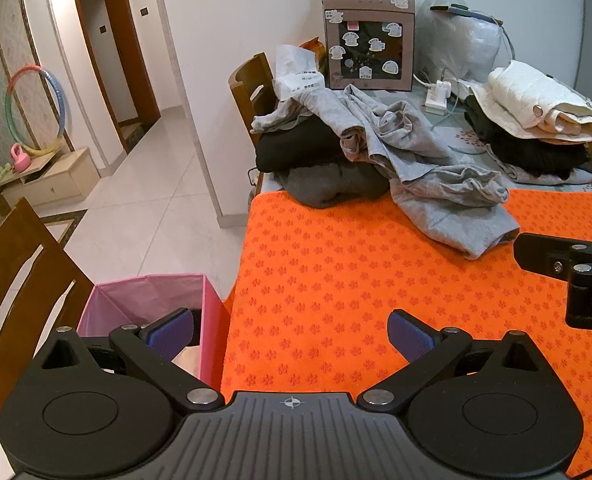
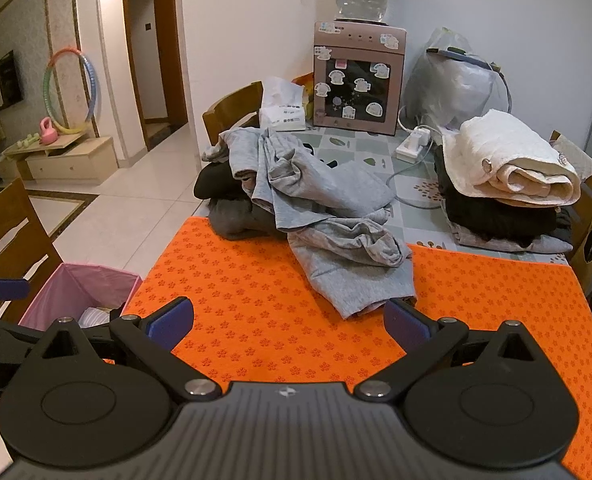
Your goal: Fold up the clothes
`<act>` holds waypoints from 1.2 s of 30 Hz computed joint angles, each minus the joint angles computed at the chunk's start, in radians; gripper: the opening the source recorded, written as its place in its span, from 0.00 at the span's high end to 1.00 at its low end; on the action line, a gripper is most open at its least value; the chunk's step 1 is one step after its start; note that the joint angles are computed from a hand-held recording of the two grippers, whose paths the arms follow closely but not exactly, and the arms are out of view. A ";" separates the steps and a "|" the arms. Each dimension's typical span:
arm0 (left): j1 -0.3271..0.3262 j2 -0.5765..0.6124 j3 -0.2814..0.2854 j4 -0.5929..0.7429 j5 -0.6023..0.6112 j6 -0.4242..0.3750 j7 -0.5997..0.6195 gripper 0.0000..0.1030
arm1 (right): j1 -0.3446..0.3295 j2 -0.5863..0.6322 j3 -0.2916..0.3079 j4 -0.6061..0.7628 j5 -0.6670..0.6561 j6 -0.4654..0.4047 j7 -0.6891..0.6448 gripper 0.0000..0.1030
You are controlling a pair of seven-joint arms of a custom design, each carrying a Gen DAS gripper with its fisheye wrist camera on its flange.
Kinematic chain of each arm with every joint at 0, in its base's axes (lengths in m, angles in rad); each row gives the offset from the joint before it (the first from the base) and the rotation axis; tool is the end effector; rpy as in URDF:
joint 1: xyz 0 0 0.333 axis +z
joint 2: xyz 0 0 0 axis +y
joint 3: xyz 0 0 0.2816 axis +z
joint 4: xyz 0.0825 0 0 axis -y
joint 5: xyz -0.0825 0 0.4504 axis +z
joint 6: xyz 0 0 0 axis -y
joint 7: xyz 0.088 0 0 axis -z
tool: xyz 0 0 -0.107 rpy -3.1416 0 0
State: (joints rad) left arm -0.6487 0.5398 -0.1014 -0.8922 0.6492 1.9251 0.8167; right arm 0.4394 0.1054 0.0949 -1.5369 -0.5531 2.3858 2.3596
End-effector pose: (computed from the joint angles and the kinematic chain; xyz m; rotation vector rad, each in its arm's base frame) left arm 0.6140 -0.4775 0.6368 -1.7017 1.7744 -0.5863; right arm 0.6101 0.3513 0.6369 -1.6841 1.6832 -0.7466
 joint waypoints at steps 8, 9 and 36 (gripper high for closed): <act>0.005 -0.016 -0.003 -0.026 0.001 0.013 -0.007 0.00 | 0.000 -0.002 -0.001 0.000 -0.003 -0.007 0.007 0.00; 0.006 -0.015 -0.004 -0.026 0.001 0.013 -0.007 0.00 | 0.000 -0.002 -0.001 0.000 -0.003 -0.007 0.008 0.00; 0.025 0.077 0.004 0.093 -0.083 -0.049 0.030 0.00 | 0.003 0.124 -0.028 0.143 0.063 -0.049 -0.083 0.00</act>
